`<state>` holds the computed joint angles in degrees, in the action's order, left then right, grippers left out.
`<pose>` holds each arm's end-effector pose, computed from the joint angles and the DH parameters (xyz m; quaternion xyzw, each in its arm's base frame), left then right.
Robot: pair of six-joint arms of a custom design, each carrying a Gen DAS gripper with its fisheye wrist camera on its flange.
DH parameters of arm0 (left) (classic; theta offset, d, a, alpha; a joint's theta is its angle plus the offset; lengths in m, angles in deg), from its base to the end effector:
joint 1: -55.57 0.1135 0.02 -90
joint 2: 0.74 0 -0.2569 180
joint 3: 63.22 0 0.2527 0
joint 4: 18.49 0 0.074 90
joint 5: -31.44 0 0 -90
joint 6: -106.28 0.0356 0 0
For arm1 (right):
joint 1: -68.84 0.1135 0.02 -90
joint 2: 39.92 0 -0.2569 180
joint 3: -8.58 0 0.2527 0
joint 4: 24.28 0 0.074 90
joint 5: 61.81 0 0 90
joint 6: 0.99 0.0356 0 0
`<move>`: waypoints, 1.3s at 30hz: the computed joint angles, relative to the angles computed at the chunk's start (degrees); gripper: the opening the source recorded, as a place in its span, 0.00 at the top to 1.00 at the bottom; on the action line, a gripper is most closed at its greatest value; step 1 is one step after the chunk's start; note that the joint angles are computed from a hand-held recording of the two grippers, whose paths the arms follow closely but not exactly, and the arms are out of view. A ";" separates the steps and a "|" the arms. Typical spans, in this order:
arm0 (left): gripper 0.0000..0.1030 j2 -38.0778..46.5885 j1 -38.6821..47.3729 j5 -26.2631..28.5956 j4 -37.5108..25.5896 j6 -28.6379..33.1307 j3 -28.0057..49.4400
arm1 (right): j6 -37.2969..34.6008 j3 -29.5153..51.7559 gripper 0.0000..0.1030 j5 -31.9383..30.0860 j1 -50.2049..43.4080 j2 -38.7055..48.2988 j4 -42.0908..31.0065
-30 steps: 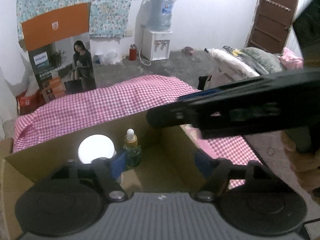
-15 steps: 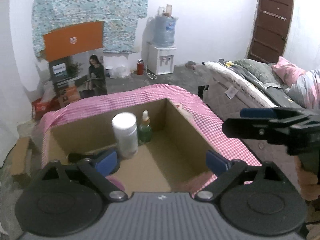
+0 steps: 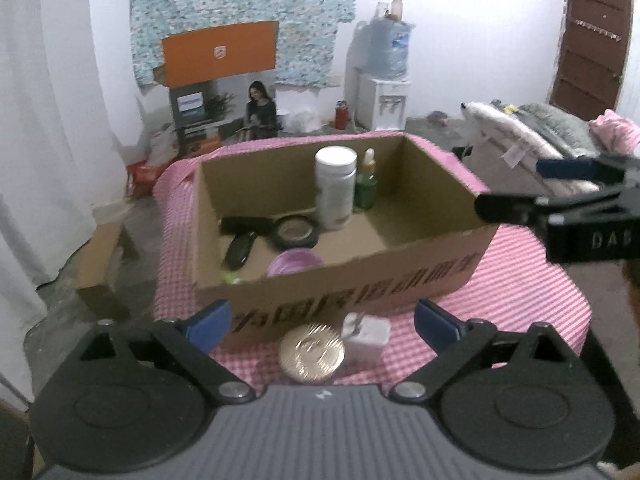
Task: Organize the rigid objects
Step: 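Move the right gripper to the white plug charger and grasp it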
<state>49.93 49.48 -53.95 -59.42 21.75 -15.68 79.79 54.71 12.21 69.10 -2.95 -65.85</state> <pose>0.1868 -0.0228 0.2223 0.1083 0.9137 -0.0391 0.3897 0.1555 0.0105 0.2502 -0.1384 0.8593 0.0842 0.4851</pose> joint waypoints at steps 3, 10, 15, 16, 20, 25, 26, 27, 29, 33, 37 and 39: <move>0.04 -2.20 1.01 0.00 -0.12 0.57 -2.35 | 0.29 -0.43 0.01 3.14 4.14 -1.26 -0.70; 0.04 -4.93 1.81 0.65 1.41 -0.29 -7.02 | -1.70 -3.87 0.01 -9.33 -4.74 -2.45 -2.25; 0.04 -2.53 1.23 2.35 4.08 -0.74 -9.68 | -0.95 -6.94 0.01 -15.04 -8.97 2.22 -1.57; 0.04 -1.92 0.92 2.56 4.86 -0.63 -10.18 | -0.49 -7.30 0.01 -15.76 -8.93 3.56 -1.27; 0.04 0.97 -0.81 2.06 8.51 0.43 -11.70 | 2.75 -8.33 0.01 -16.10 -5.91 8.75 1.66; 0.04 3.81 -1.93 -0.30 14.41 2.85 -13.22 | 6.32 -8.28 0.01 -17.85 -2.96 15.87 6.89; 0.04 4.46 -1.80 -0.76 15.75 3.29 -13.56 | 6.75 -8.09 0.01 -17.86 -2.33 16.97 7.68; 0.05 5.40 -1.41 -0.95 17.12 3.67 -13.72 | 7.27 -8.00 0.01 -17.69 -1.57 17.91 8.50; 0.09 7.55 -0.46 -0.84 19.39 4.33 -13.74 | 8.67 -7.80 0.02 -16.85 0.43 20.37 10.72; 0.15 12.09 0.96 0.25 22.20 5.62 -12.79 | 10.00 -7.39 0.10 -16.42 3.45 23.26 12.74; 0.18 15.42 1.47 1.05 24.14 6.77 -12.39 | 11.04 -7.21 0.24 -14.01 6.79 25.83 15.62; 0.19 16.61 1.63 1.48 24.86 6.98 -12.36 | 11.20 -6.92 0.31 -12.66 7.95 27.47 16.97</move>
